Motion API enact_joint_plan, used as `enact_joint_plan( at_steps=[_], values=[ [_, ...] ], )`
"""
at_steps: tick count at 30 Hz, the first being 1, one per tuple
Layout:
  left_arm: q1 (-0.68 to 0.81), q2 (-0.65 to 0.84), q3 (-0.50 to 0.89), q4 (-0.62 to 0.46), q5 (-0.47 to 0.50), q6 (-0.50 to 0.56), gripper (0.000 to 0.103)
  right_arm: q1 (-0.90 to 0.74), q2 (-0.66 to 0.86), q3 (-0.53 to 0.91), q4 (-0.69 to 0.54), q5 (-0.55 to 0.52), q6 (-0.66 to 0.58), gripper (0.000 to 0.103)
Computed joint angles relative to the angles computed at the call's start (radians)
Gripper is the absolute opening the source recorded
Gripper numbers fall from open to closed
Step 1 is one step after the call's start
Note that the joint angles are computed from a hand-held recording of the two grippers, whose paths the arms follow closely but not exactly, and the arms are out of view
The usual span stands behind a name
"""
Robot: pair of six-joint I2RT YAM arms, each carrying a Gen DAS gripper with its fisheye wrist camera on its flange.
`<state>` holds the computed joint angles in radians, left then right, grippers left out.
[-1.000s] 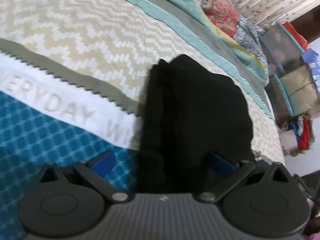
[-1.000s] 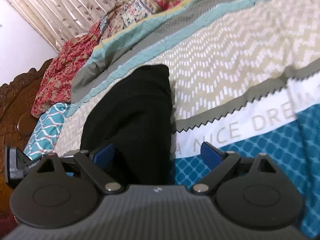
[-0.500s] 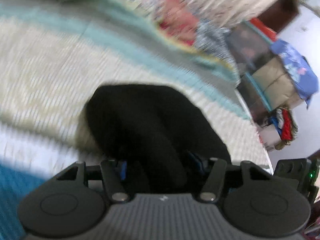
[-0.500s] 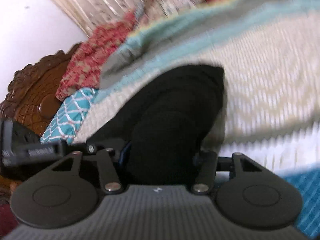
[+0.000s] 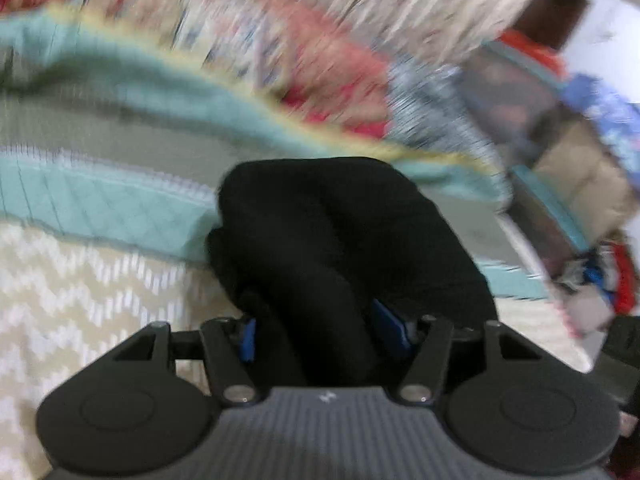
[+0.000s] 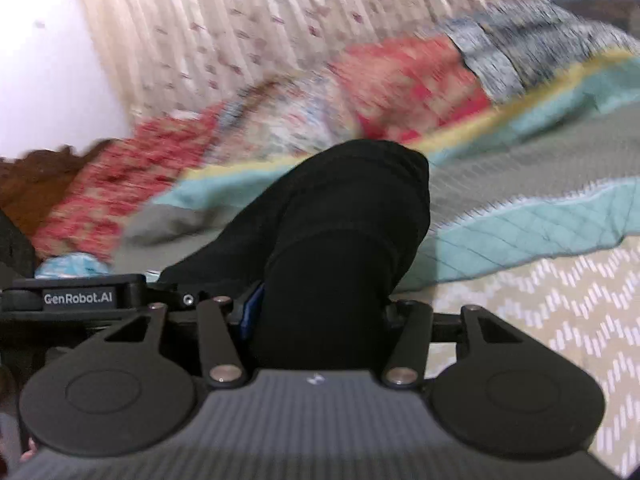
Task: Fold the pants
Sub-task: 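Close both grippers on the folded black pants and lift the bundle, then set the pants bundle down on the beige quilt band and open both grippers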
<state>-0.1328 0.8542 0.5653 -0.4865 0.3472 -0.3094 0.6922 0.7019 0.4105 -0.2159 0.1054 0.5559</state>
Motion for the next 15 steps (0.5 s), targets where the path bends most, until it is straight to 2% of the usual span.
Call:
enact_joint_plan(
  at_steps=[2, 3, 5, 6, 9, 12, 15],
  values=[
    [-0.068, 0.112, -0.026, 0.072, -0.109, -0.018, 0.054, -0.087, 0.14, -0.027, 0.072, -0.069, 0.009, 0.058],
    [-0.084, 0.113, -0.054, 0.111, -0.132, -0.03, 0.058, -0.099, 0.154, -0.059, 0.106, -0.065, 0.032, 0.062],
    [-0.118, 0.093, -0.072, 0.119, -0.181, -0.052, 0.066, -0.174, 0.124, -0.119, 0.162, -0.17, 0.061, 0.068],
    [-0.134, 0.083, -0.069, 0.105, -0.21, -0.056, 0.072, -0.191, 0.118, -0.122, 0.151, -0.191, 0.079, 0.077],
    [-0.194, 0.032, -0.029, -0.001, -0.299, -0.063, 0.073, -0.194, 0.073, -0.112, 0.081, -0.192, 0.112, 0.083],
    [-0.282, -0.053, 0.021, -0.148, -0.423, -0.087, 0.072, -0.104, -0.047, -0.077, -0.064, -0.086, 0.134, 0.086],
    [-0.434, -0.157, 0.06, -0.307, -0.569, -0.172, 0.074, 0.023, -0.168, -0.044, -0.206, 0.048, 0.168, 0.087]
  ],
)
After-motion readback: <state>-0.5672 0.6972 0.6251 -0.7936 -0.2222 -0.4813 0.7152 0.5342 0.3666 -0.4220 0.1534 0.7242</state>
